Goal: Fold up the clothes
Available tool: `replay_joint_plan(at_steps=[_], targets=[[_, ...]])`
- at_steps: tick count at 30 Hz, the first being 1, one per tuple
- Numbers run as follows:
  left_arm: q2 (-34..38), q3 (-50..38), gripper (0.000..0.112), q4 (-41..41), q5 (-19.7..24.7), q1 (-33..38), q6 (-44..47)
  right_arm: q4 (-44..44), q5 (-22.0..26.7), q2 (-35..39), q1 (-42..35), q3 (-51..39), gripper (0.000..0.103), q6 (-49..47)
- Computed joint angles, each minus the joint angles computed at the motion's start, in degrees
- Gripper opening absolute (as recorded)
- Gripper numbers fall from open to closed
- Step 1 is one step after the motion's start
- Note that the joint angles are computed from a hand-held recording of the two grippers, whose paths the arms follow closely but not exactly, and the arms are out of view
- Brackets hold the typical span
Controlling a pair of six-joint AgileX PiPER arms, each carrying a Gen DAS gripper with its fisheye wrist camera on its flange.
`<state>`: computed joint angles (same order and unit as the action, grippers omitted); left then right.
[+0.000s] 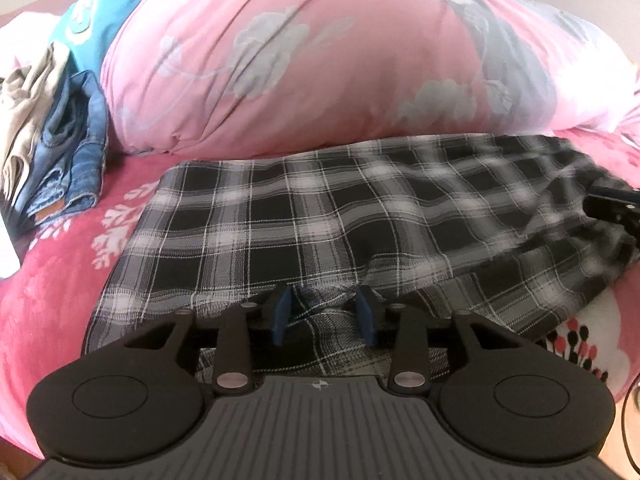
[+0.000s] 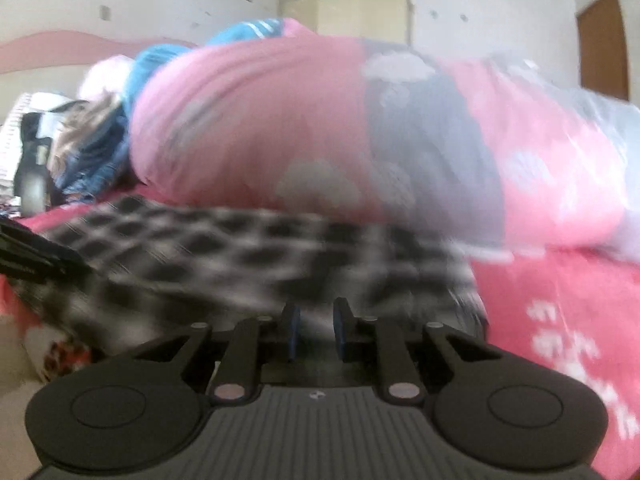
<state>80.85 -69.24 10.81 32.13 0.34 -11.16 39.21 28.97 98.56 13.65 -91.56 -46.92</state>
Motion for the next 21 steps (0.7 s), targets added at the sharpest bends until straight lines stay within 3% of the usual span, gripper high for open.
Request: replay_joint_plan(at_steps=[5,9,11,12,13,15,18,21], targets=[[-0.2,0.3,0.038,-4.3,-0.8,1.6,3.0,-16.8,-0.3,2.2,1.8,-2.7,0.024,12.9],[0.1,-0.2,0.039,-10.3,-0.5,3.5,7.8,-14.9,2.7,0.1,-0.1,-2.0,0.025,14.5],[0.3,-0.7,0.039,-12.7,0.3,4.3,9.8,-14.1,1.4,-1.4,0.0,-1.1,0.026,14.4],[0.4,-1.0,0.039,-13.8,0.7,4.6,10.9,-11.8,2.1,-1.4,-0.8,-1.2,0.028,14.1],[0.5,-1.2,0.039,-14.9,1.1,4.9,12.1,-10.6,4.4,-0.7,-1.8,-2.3,0.038,15.4],[1.0,-2.2,0.039,-17.2,2.5,5.7,14.7,-8.6,7.7,-0.5,-3.6,-2.9,0.031,18.1],[2.1,-4.8,0.039,-19.1,5.9,6.6,19.2,-3.9,6.7,-7.5,-6.4,4.3,0.033,20.2],[3.6,-7.1,0.039,-23.7,8.8,8.8,22.9,-5.8,5.9,-16.6,-8.2,11.6,0.035,24.7]])
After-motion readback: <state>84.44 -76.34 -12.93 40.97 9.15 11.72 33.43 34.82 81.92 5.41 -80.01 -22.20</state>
